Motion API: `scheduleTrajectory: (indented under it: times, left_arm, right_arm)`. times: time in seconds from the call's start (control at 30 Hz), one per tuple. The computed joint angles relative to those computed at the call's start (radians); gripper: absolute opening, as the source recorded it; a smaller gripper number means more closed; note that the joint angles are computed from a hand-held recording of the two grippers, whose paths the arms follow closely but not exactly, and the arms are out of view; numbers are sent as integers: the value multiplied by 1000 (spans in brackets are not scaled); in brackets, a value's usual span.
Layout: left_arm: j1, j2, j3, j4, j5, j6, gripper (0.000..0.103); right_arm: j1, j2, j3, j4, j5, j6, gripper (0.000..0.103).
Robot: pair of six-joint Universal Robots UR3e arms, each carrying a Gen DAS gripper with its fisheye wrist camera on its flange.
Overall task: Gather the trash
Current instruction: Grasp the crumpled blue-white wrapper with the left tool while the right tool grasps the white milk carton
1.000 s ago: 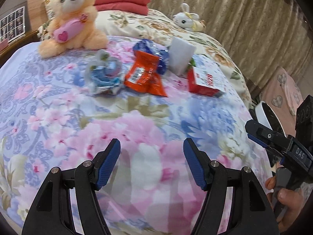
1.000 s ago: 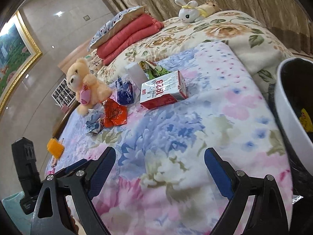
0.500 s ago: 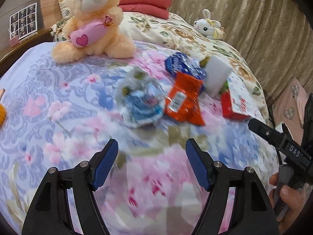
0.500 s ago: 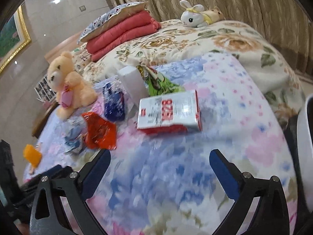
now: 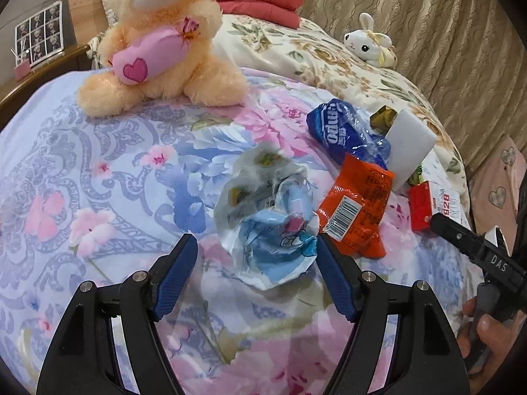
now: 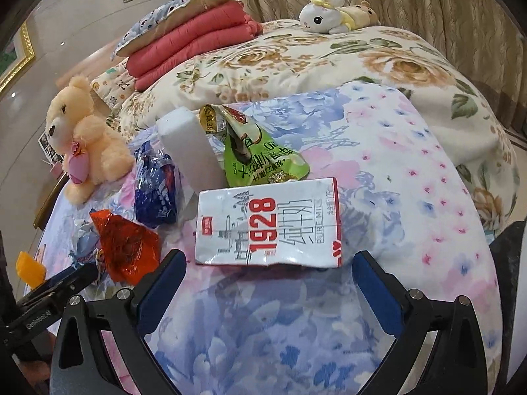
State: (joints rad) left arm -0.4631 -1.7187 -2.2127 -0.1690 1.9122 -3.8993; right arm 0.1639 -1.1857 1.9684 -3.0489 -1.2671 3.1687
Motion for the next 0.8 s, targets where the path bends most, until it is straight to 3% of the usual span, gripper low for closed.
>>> scheduleTrajectory:
  times: [0.07,0.13,0.2,0.3,0.6,0.8]
  left_arm:
    - [-1,-2,-4,16,2,5,67]
    - [1,-5,-5,27,-11,20,47]
    - [-6,-9,-2,29,-12,30,36]
    - [-23,-5,-1,26,8,22,30]
    - [-102,66,-61,35,25,-63,26]
    - [-192,31,-2,11,51,-97,26]
  right_arm:
    - [-8,3,4,-11,18,-8,101]
    - [-15,1,18,-29,30,-17,90]
    - [-24,-5,32,-39,46,-23,90]
    - [-40,-29,74,-63,72,-40,90]
    - [-147,-185,263,-81,204,-92,90]
    - [-229,-321,394,-46,280,-150,90]
